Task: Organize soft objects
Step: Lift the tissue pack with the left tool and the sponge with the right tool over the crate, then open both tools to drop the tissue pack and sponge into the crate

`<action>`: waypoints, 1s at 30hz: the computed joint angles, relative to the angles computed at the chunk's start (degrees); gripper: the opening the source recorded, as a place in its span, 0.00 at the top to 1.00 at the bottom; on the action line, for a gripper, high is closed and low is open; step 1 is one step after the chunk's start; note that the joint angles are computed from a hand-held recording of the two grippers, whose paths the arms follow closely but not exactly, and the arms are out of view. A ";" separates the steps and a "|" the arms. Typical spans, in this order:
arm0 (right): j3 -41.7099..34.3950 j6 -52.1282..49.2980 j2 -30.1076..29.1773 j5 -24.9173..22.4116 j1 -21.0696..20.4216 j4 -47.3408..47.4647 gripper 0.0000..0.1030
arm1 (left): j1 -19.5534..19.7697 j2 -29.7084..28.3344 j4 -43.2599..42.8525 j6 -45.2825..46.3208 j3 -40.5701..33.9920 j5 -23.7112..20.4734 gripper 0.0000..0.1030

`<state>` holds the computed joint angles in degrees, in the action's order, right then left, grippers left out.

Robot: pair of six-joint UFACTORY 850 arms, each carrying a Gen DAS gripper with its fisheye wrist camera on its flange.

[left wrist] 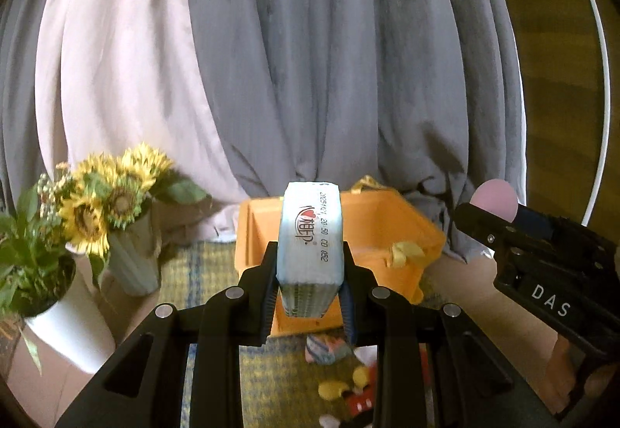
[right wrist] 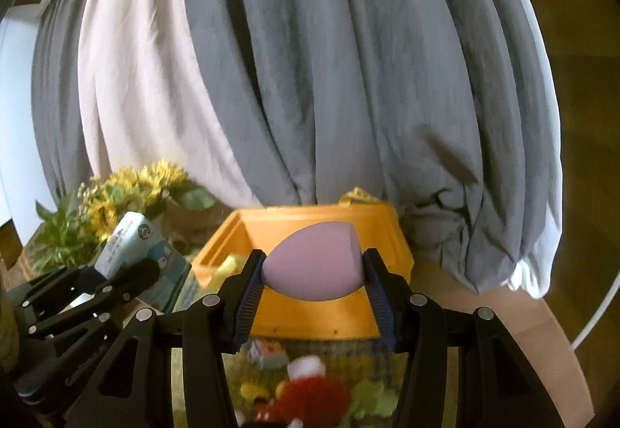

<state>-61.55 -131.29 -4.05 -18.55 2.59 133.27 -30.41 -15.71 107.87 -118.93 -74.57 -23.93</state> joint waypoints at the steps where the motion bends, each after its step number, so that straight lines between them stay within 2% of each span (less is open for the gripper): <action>1: -0.58 -1.18 -0.45 0.00 0.12 1.17 0.50 | 0.23 -0.30 0.66 -0.44 -0.47 0.12 0.73; 9: -6.57 -1.96 -5.25 0.08 0.46 2.00 0.50 | 2.42 -5.07 1.74 0.15 -6.97 2.32 0.73; 17: -14.41 4.68 -11.52 2.01 0.40 -5.20 0.50 | 4.38 -10.97 -3.34 5.98 -14.72 5.67 0.73; 23: -21.77 20.59 -17.57 3.58 0.04 -20.37 0.50 | 5.44 -16.04 -15.38 18.79 -21.59 7.84 0.73; 30: -30.66 47.88 -24.61 3.94 -0.12 -47.76 0.50 | 6.35 -23.38 -42.63 47.75 -31.73 7.83 0.72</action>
